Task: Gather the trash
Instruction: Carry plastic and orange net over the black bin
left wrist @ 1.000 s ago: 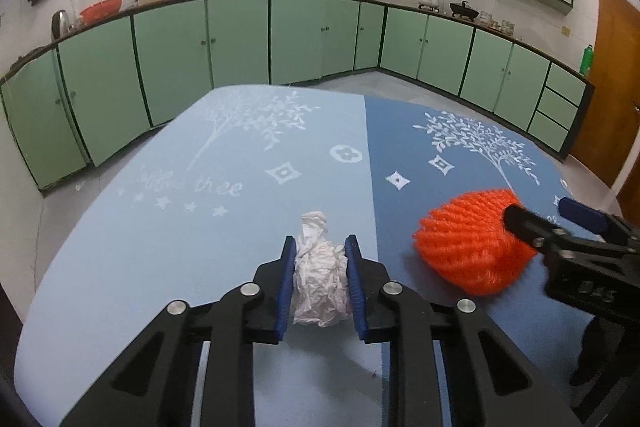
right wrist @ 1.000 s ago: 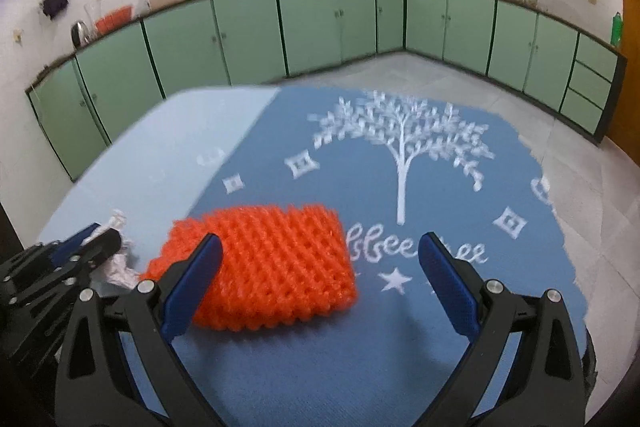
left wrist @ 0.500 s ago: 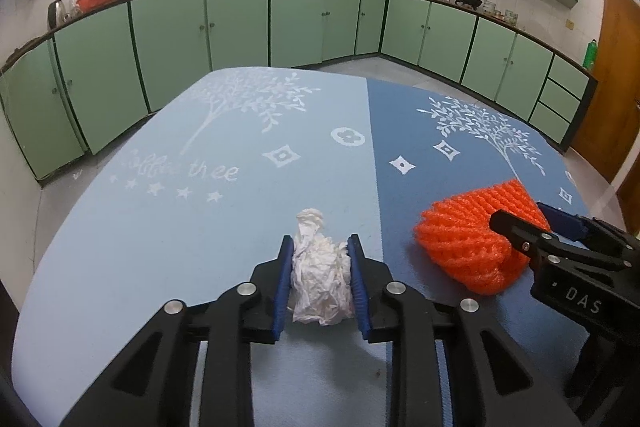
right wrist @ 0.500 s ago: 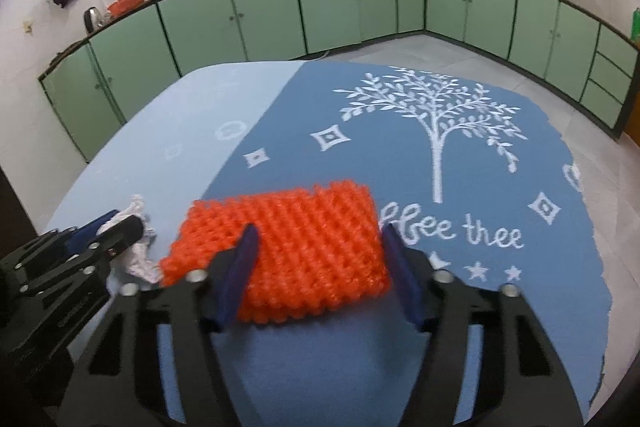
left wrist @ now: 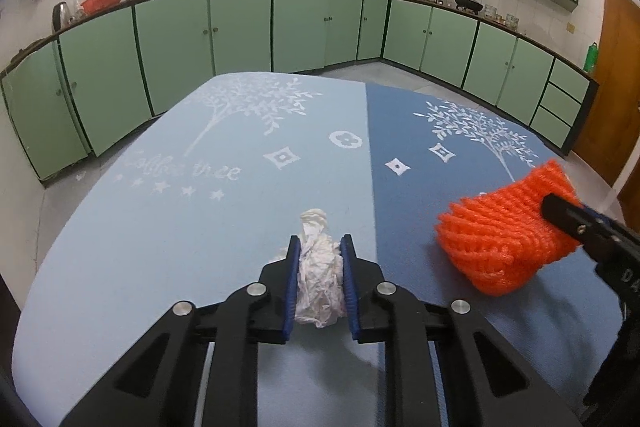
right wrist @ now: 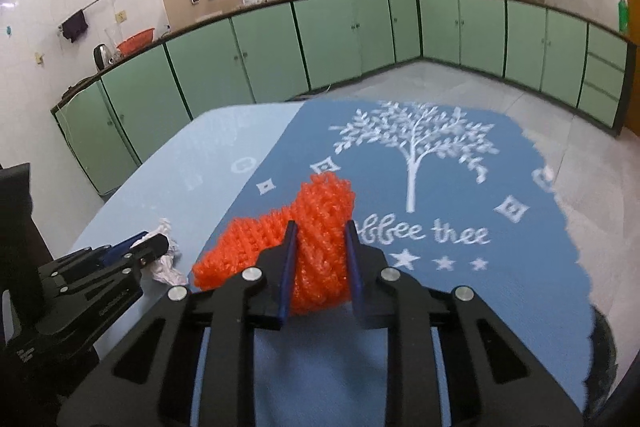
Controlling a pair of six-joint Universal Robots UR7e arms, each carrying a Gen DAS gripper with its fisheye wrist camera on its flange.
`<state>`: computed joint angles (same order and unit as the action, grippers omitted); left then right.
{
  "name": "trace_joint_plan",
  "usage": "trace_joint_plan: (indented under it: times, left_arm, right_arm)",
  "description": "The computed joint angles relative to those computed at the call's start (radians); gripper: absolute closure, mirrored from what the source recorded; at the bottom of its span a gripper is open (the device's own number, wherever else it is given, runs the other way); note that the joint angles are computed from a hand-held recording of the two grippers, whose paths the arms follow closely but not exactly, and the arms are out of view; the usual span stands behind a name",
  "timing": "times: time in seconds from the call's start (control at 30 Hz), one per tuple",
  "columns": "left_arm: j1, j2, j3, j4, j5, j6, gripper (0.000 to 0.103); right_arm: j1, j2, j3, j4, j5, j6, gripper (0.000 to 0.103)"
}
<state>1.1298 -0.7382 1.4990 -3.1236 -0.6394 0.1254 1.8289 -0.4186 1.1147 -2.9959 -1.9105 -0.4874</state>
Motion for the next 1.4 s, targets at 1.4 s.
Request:
trace_joint_plan:
  times: [1.4]
  left_arm:
    - [-0.307,0.140,0.012,-0.024,-0.285,0.063,0.084]
  right_arm:
    - [-0.126,-0.577,0.646,-0.511,-0.086,-0.112,0.081]
